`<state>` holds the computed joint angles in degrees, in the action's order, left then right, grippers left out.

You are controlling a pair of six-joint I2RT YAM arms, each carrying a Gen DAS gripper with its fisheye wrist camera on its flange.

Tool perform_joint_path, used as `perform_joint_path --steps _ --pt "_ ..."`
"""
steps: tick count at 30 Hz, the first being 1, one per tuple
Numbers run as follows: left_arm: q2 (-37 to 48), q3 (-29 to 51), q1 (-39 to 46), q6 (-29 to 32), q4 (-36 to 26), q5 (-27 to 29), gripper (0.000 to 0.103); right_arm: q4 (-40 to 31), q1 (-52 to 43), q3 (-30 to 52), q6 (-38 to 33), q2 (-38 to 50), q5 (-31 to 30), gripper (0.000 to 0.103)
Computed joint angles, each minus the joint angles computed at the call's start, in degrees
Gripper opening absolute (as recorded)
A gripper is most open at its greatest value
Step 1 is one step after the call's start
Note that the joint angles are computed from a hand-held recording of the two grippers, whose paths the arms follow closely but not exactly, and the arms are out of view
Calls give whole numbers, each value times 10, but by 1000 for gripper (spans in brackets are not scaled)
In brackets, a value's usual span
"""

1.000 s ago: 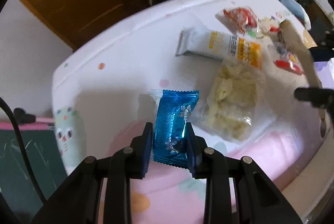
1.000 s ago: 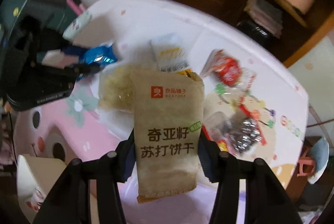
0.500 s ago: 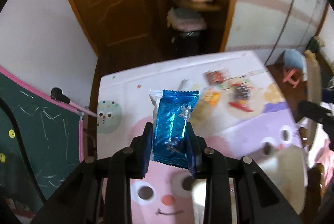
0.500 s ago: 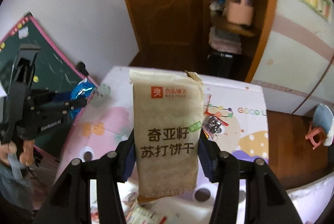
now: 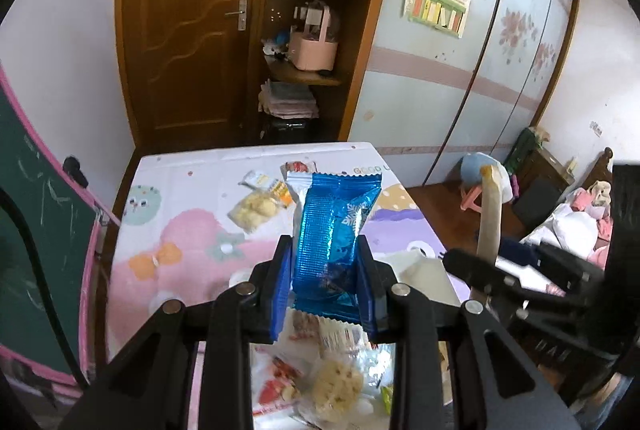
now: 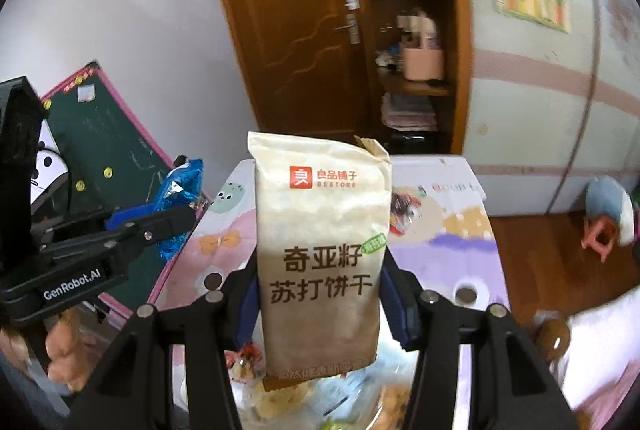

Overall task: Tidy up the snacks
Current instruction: 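Carry both snacks over the white tray and open both tools to drop them, then move both open tools back over the last snacks on the table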

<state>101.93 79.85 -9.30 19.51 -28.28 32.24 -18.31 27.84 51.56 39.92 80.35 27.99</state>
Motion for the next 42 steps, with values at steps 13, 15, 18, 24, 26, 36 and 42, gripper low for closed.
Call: perform_joint_path --steps 13,15,18,24,26,36,42 --pt "25 -201 -15 -11 142 -115 60 -29 34 -58 132 91 3 58" --pt "25 -208 -14 -27 150 -112 90 -50 46 -42 154 116 18 66" --pt "14 -226 -9 -41 173 -105 91 -67 67 -20 144 143 51 70" --pt "15 -227 -7 -56 190 -117 91 -84 87 -3 136 156 83 74" --pt "15 -228 -8 -55 188 -120 91 -78 84 -7 135 156 81 74" --pt "-7 -257 -24 -40 215 -138 91 -53 72 -34 150 135 62 74" --pt "-11 -261 -27 -42 217 -141 91 -42 68 -44 152 133 52 74"
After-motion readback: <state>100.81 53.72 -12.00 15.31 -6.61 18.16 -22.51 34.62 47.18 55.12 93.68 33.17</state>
